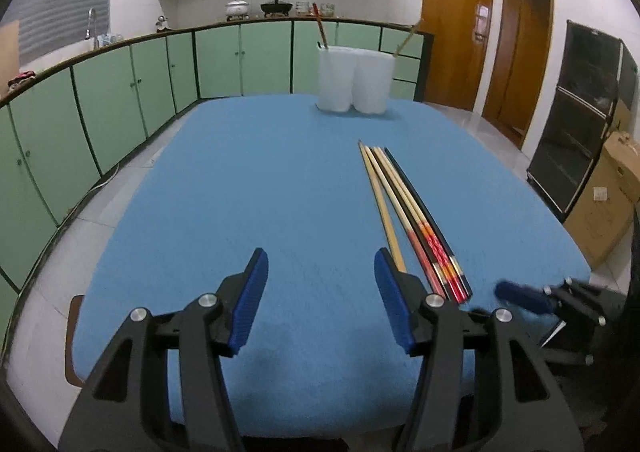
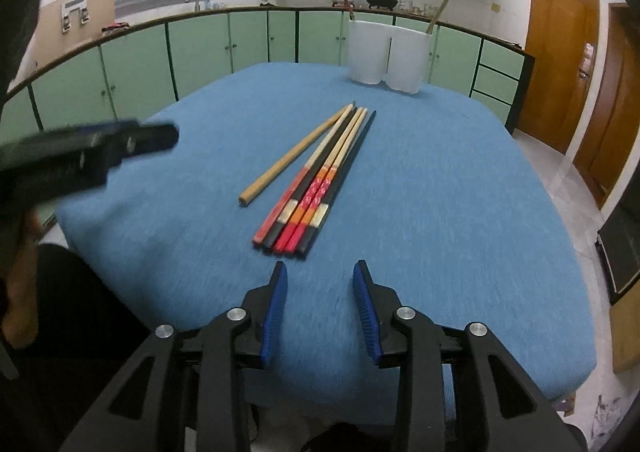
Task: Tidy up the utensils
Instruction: 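Move both open tools back over the remaining chopsticks, then grasp the black chopstick with the right tool while the left tool grasps a plain wooden chopstick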
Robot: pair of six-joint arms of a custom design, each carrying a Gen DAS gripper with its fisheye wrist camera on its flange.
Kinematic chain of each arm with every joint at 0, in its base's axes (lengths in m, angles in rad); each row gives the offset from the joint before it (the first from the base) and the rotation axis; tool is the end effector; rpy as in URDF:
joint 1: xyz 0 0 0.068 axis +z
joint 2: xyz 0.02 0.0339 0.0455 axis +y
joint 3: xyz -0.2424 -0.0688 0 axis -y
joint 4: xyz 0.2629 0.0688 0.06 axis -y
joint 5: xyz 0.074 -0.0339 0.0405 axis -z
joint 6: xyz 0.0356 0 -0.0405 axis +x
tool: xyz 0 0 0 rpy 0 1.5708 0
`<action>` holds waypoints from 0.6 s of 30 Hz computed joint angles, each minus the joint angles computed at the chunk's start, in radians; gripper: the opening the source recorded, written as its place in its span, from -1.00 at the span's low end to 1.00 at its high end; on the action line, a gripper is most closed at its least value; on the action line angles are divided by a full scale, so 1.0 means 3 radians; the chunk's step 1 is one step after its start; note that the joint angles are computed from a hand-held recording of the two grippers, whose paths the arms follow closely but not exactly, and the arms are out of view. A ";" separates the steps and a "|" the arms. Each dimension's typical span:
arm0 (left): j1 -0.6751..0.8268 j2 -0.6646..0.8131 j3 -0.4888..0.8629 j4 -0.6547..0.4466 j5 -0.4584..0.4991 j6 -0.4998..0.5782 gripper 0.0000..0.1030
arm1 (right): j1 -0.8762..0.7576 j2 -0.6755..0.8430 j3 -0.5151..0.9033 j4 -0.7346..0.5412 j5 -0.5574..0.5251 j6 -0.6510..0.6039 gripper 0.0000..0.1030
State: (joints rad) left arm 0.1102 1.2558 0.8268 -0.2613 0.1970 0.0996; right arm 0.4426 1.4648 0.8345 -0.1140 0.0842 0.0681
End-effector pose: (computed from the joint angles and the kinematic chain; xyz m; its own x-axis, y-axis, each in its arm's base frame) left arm 0.2919 0.0253 0.2198 -0.6256 0.0289 -0.7796 0.1049 0.9934 -0.0473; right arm 0.2928 0.1355 0.1739 -0.6360 -0.2264 -0.7377 -0.3284 0.9445 -0.0068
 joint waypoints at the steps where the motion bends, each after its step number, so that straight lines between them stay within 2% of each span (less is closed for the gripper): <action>1: -0.0006 0.0020 -0.0005 0.0007 0.0008 0.0000 0.05 | -0.0018 0.0038 0.0031 0.0019 0.0002 -0.0011 -0.33; 5: -0.0060 0.0082 -0.0011 0.0048 -0.0019 0.0004 0.05 | -0.0073 0.0117 0.0072 0.0092 -0.0032 -0.0009 -0.34; 7: -0.0092 0.0128 -0.0010 0.0073 -0.0033 0.0007 0.05 | -0.0091 0.0130 0.0078 0.0112 -0.0032 -0.0011 -0.47; 9: -0.0169 0.0170 -0.0005 0.0086 -0.0071 -0.0017 0.05 | -0.0131 0.0149 0.0085 0.0126 -0.0042 -0.0010 -0.69; 12: -0.0278 0.0233 -0.0031 0.0147 -0.0123 -0.0012 0.05 | -0.0194 0.0141 0.0063 0.0151 -0.0058 -0.0003 -0.87; 18: -0.0459 0.0411 -0.0004 0.0232 -0.0227 -0.0008 0.05 | -0.0325 0.0120 0.0031 0.0185 -0.0136 0.0045 -0.88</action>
State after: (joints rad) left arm -0.0275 1.3789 0.8256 -0.1916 0.1288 0.0971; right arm 0.3450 1.5009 0.8439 -0.0585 0.0435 0.0815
